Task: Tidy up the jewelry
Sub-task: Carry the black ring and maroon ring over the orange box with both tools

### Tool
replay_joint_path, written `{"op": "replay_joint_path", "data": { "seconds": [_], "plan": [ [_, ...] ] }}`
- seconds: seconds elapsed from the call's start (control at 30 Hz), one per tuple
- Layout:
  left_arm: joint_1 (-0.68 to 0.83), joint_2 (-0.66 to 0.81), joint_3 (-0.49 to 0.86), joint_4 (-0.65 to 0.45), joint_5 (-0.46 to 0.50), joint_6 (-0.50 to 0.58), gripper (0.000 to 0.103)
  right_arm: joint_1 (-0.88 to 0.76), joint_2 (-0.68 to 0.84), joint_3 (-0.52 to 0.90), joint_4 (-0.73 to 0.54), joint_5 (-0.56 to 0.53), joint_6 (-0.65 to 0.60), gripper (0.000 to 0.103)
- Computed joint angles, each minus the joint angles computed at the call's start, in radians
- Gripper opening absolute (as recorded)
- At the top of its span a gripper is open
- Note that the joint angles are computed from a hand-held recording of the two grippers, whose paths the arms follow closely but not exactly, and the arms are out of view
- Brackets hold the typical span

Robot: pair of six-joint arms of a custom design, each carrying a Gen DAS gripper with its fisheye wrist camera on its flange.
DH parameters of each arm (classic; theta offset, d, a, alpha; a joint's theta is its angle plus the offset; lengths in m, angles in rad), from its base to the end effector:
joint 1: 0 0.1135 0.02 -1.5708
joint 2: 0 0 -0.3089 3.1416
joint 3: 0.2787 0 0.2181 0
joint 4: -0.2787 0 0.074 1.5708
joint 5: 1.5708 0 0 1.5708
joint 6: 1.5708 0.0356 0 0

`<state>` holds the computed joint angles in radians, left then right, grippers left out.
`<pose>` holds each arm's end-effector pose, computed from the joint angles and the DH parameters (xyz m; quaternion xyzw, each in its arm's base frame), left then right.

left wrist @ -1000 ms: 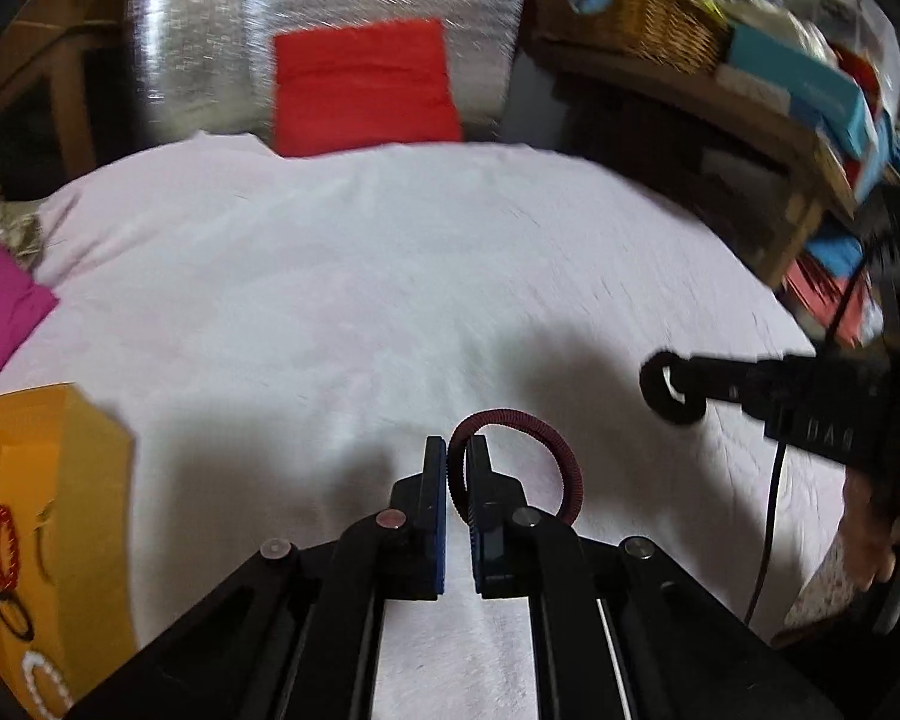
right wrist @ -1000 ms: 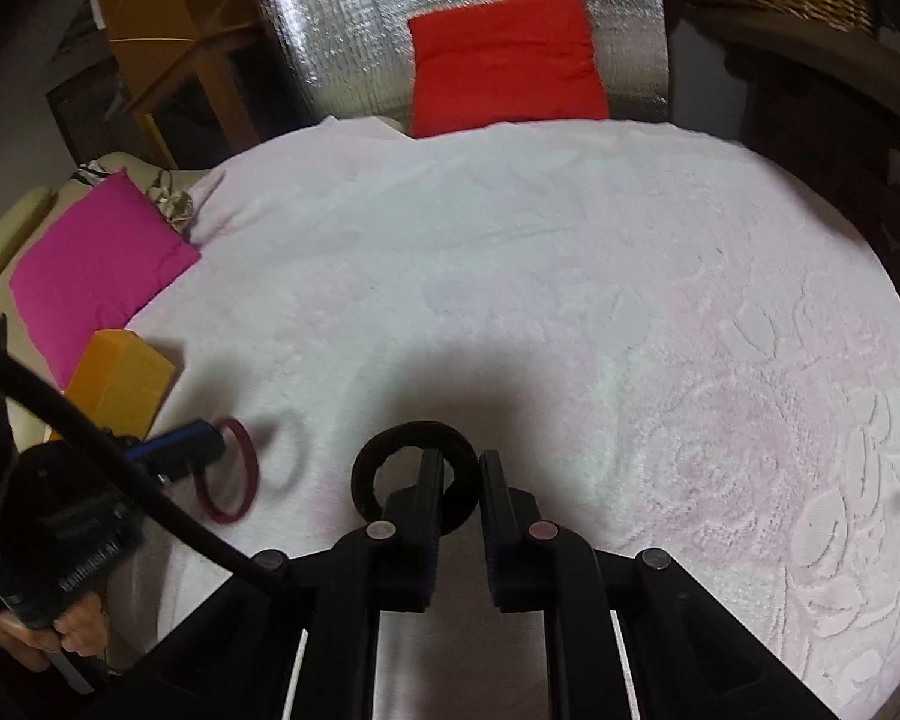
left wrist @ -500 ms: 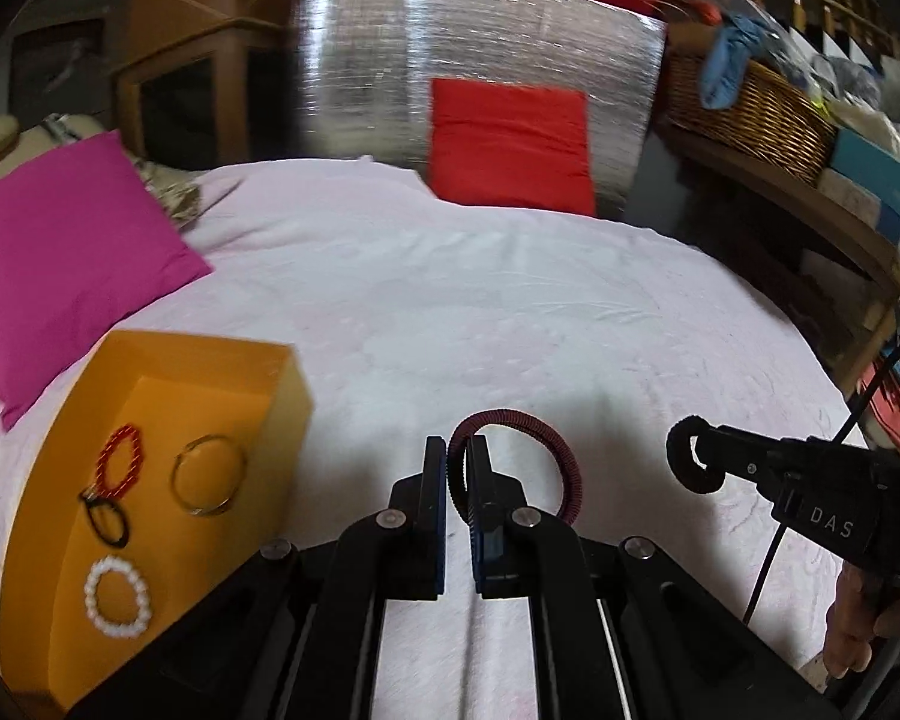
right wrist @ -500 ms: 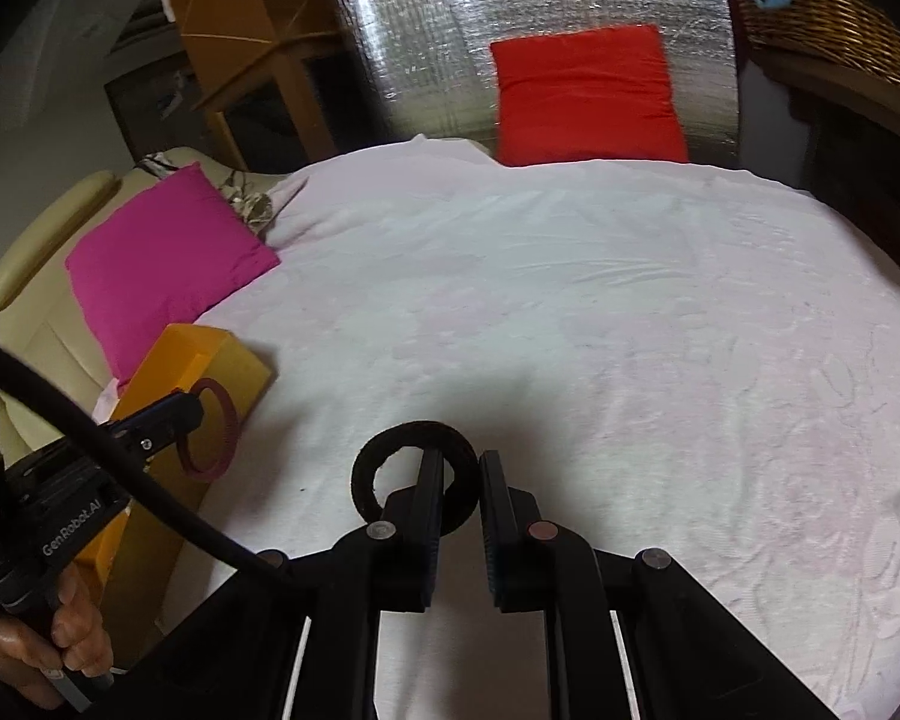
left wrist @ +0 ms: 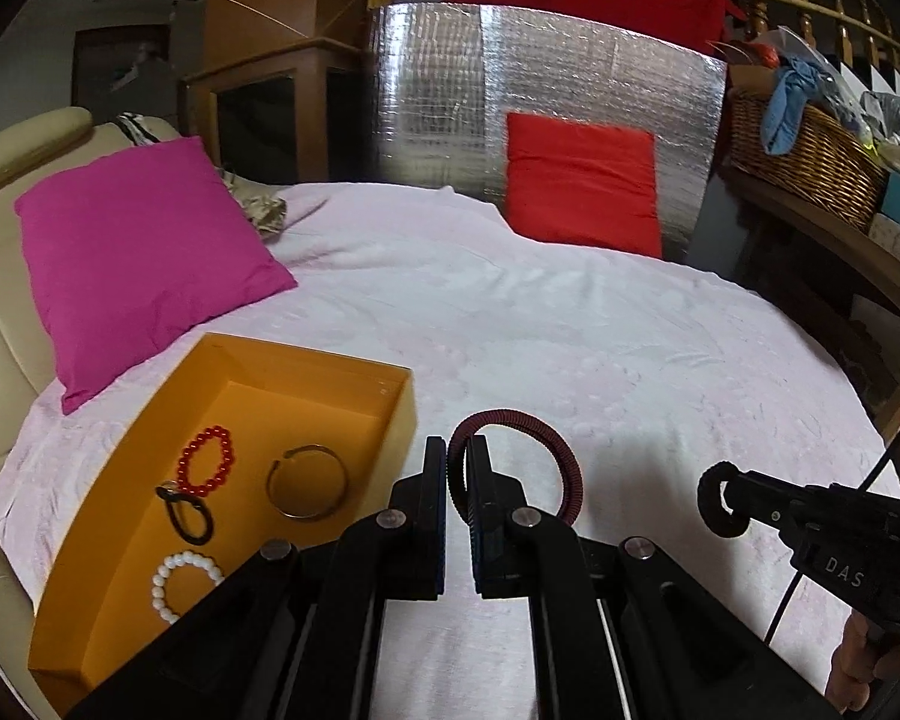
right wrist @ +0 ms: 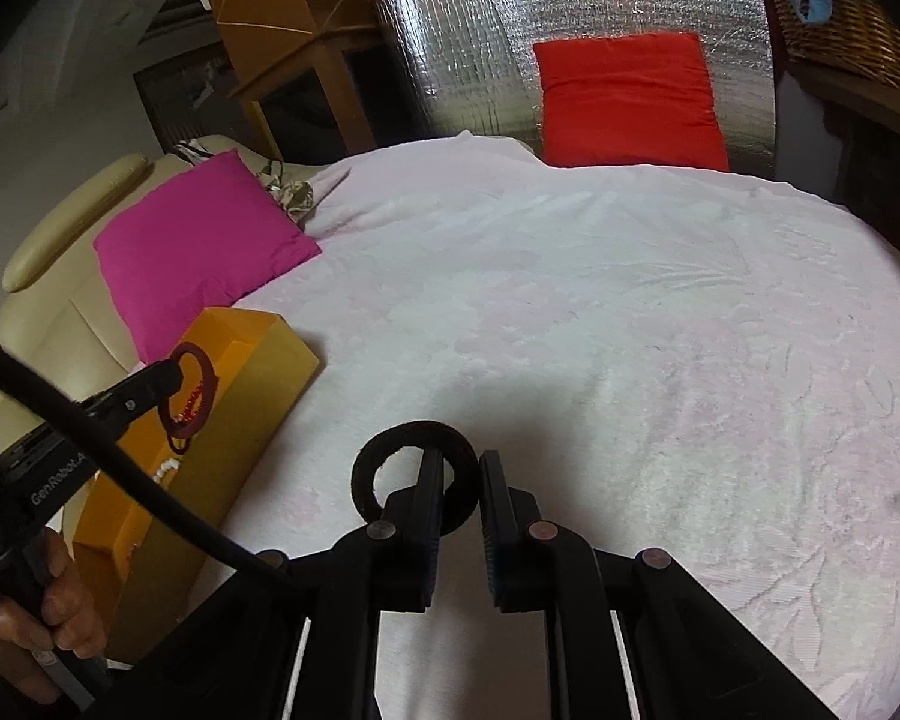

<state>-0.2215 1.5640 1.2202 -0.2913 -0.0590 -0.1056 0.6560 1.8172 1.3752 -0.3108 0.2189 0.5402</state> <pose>0.3163 -0.0691 0.3432 0.0384 0.8914 -0.0474 0.4490 0.3137 0.2317 0.3033 -0.0094 0.9130 0.1398 0.3831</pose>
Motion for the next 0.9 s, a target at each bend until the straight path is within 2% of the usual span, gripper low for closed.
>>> {"op": "replay_joint_path", "data": {
  "seconds": [0.3,0.57,0.7,0.9],
  "plan": [
    [0.043,-0.019,-0.025,0.019,-0.034,-0.006,0.007,0.033,0.042,0.053,0.028,-0.021,0.005,0.013],
    [0.079,-0.052,-0.070,0.050,-0.113,0.003,0.007,0.071,0.108,0.114,0.065,-0.037,0.043,0.013],
    [0.113,-0.080,-0.093,0.039,-0.137,0.005,0.007,0.084,0.147,0.155,0.075,-0.054,0.070,0.013],
    [0.177,-0.140,-0.096,-0.007,-0.182,0.059,0.007,0.128,0.191,0.240,0.087,-0.057,0.036,0.013]
  ]
}}
